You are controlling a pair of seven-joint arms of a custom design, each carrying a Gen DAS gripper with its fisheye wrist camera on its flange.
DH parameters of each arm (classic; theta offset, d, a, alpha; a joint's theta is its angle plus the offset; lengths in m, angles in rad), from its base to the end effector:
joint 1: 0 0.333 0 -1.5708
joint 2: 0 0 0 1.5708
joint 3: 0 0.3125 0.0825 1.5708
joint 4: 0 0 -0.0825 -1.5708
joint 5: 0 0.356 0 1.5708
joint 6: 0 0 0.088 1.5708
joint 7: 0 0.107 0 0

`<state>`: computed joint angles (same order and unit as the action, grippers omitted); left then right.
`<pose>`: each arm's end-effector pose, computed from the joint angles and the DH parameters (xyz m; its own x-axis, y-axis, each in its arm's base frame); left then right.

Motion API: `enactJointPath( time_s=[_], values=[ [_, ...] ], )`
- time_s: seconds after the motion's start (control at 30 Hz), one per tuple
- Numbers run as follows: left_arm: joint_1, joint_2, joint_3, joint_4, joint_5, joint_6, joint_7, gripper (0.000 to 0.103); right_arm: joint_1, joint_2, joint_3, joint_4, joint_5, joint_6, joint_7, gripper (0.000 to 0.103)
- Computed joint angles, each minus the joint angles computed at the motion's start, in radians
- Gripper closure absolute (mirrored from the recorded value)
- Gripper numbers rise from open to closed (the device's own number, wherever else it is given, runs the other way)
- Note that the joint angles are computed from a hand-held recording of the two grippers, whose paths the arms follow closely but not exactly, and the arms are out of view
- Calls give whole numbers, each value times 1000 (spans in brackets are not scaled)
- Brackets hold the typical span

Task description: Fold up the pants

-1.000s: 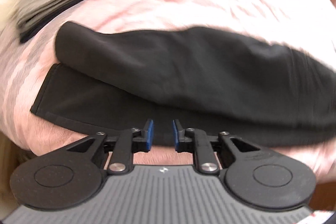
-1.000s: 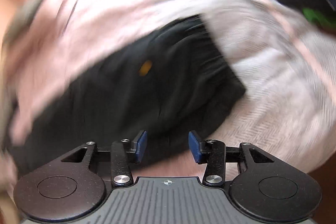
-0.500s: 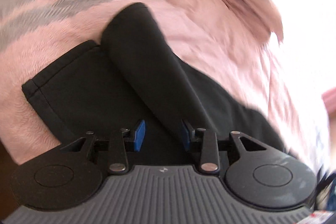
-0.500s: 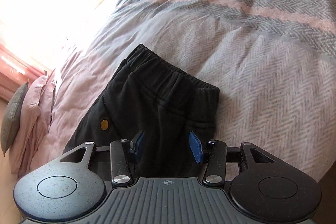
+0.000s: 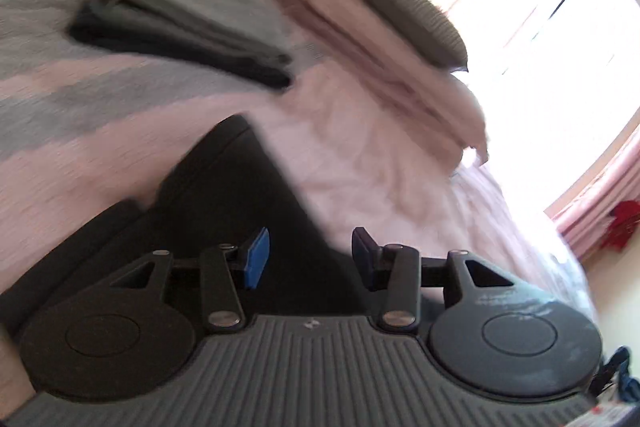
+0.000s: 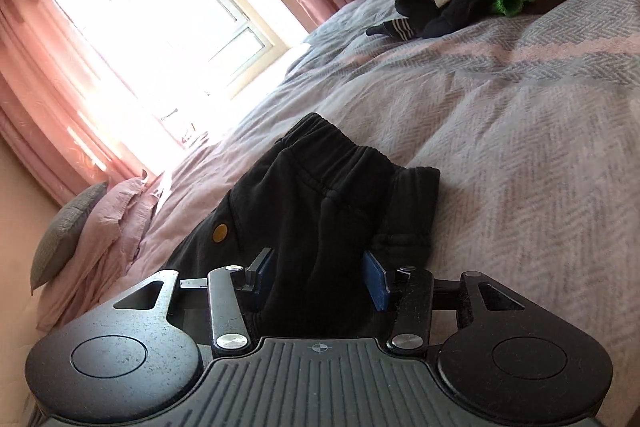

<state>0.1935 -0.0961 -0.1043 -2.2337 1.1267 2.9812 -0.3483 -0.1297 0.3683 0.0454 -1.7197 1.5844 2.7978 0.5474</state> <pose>0.5176 -0.0183 0.4906 0.5668 -0.6482 0.5085 -0.2682 -0.7288 -0.6301 0.6460 -0.1050 0.4249 -0.0809 -0.7827 -0.6171 -0.5243 0.5600 -0.6415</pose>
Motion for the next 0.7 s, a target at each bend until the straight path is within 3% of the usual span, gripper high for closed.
enactJointPath(
  time_s=[0.07,0.1,0.17,0.23,0.3,0.33,0.43,0.47,0.5,0.57,0.67,0.7],
  values=[
    [-32,-54,21,-93,-216,-10,173,64,-8,-53,-3,-66,30,-12,-6,58],
    [-12,-71,14,-124,-220,13,155,64,-9,-72,-10,-86,33,-29,-9,58],
    [40,-73,-14,-144,-189,43,78,64,-1,-94,-27,-101,26,-32,-16,57],
    [114,-43,-58,-131,-108,89,-84,64,12,-87,-40,-89,-17,-15,48,56],
    [170,0,-89,-77,99,115,-313,64,4,-84,-43,-76,-58,-46,123,56],
    [160,26,-79,-52,136,101,-351,64,-8,-80,-39,-68,-30,-64,97,56],
    [104,58,-58,-24,67,30,-285,69,-6,-59,-42,-38,-68,-47,110,56],
    [83,57,-54,-18,42,-6,-258,76,-9,-50,-42,-27,-85,-48,128,56],
    [63,49,-48,-18,6,-37,-217,103,-15,-41,-39,-17,-92,-49,140,56],
    [24,-3,-35,-32,-45,-105,-163,103,-29,-24,-33,3,-106,-56,158,56],
    [14,-151,-61,-76,136,-192,-241,102,-62,-17,-20,25,-103,-100,137,56],
    [6,-196,-60,-104,127,-198,-226,101,-73,-19,-16,29,-93,-123,122,56]
  ],
)
